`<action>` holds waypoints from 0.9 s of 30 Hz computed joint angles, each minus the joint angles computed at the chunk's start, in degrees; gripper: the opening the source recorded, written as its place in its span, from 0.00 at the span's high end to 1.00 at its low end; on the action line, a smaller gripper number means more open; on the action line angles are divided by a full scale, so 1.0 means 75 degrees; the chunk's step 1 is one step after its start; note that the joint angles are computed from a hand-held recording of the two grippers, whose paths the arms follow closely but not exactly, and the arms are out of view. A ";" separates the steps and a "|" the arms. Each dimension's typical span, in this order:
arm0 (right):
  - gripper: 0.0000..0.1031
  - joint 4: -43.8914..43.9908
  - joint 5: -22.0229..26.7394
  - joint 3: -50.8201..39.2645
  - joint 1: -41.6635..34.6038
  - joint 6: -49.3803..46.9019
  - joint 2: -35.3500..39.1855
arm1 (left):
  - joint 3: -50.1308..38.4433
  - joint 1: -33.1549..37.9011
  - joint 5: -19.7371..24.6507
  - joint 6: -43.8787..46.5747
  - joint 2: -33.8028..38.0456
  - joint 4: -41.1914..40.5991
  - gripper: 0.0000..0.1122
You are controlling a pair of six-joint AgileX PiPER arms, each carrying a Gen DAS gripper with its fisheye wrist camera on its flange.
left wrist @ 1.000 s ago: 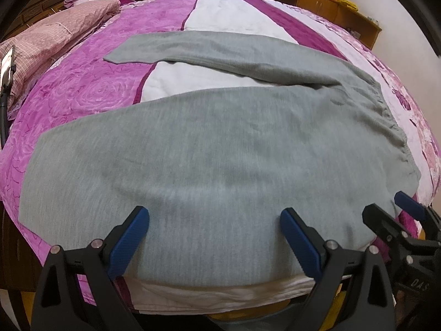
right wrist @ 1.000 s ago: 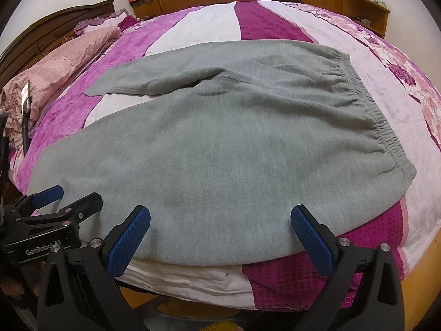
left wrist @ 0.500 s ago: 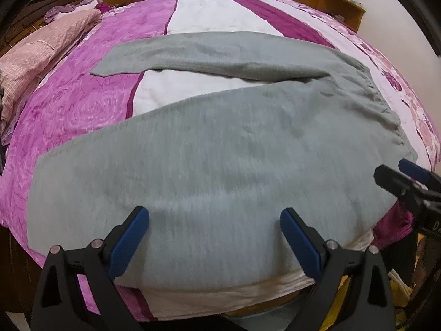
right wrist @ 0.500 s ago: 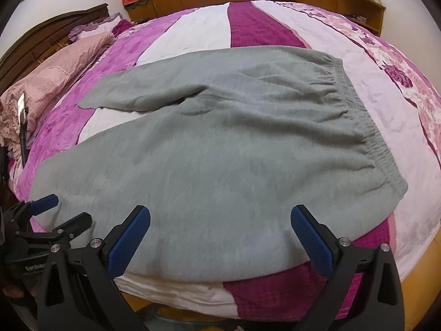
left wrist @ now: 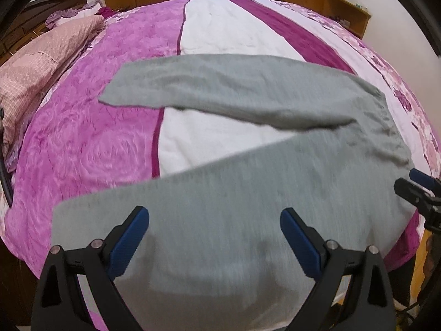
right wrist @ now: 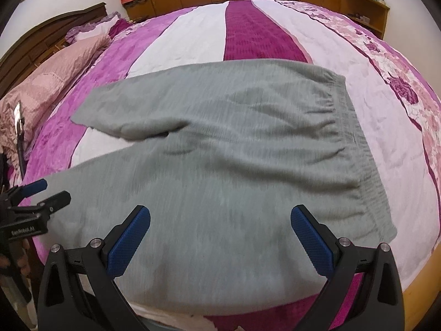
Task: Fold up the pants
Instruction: 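Grasp the edge of the grey sweatpants with both tools and lift, then carry the held edge forward over the pants toward the waistband with both tools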
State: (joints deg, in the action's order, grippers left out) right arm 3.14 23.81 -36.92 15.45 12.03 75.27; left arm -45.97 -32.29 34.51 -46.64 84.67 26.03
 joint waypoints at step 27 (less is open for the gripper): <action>0.05 0.1329 0.2599 -0.6819 -0.2016 -0.3210 0.4947 | -0.7123 0.3940 0.1827 0.5363 0.5086 -0.2765 0.12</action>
State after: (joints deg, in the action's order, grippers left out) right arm 13.11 43.30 -88.06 0.33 -12.05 112.37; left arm -99.39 -2.74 48.21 -6.42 122.82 5.29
